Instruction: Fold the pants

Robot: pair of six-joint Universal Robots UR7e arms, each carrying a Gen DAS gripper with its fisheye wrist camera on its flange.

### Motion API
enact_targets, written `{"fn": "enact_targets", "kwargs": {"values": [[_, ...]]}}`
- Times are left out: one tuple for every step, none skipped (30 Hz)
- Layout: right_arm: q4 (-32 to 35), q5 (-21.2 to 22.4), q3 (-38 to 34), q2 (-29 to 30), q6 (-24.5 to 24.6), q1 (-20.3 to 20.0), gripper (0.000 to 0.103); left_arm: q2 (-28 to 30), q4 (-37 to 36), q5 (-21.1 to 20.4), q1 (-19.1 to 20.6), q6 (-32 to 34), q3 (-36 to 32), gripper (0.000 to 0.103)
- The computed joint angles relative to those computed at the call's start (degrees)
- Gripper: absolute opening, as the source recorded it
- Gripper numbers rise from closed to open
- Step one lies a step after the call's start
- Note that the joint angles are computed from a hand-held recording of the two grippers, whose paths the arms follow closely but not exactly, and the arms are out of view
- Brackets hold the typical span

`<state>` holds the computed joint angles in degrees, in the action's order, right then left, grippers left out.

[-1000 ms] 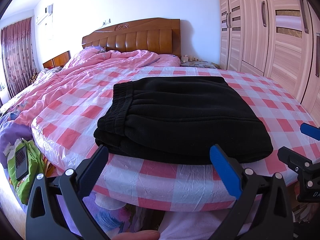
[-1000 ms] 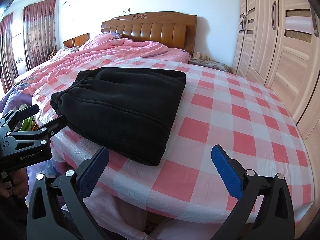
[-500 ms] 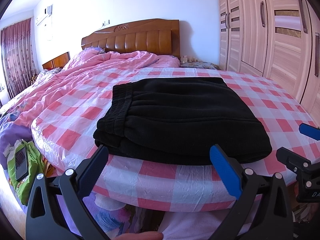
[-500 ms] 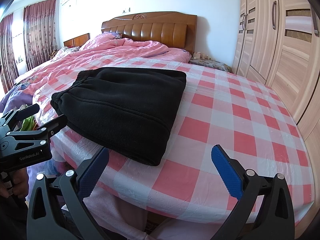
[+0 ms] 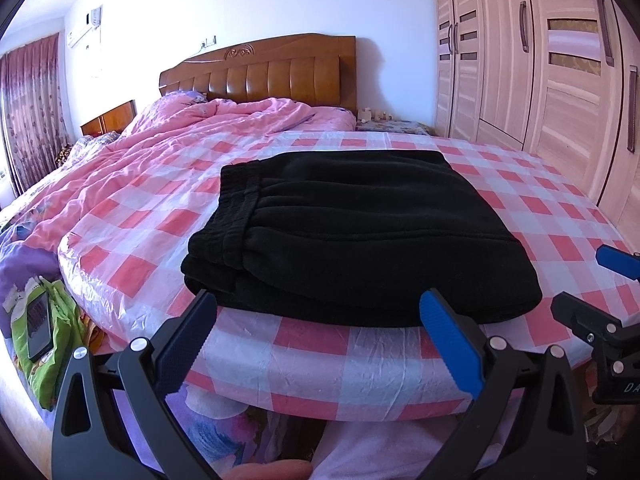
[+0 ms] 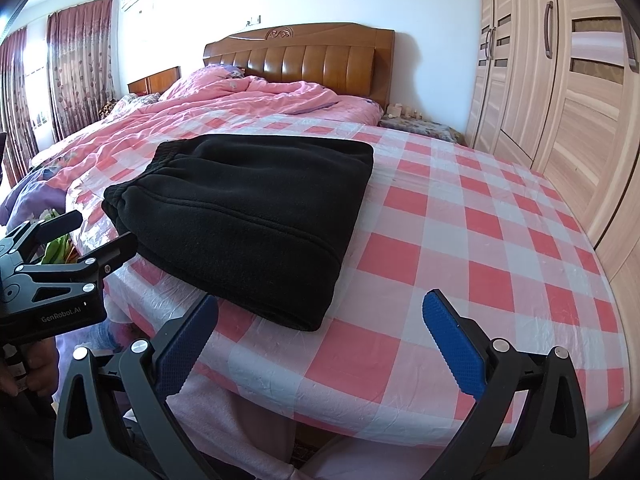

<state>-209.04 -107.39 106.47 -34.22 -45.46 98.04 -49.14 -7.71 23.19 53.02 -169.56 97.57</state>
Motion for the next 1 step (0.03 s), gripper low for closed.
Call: {"fn": "enact_targets", "kwargs": {"values": [[-0.1,0.0,0.1,0.1,0.1,0.0,0.099,0.1,0.1,0.0,0.0,0.0,-0.1,0.102]]}}
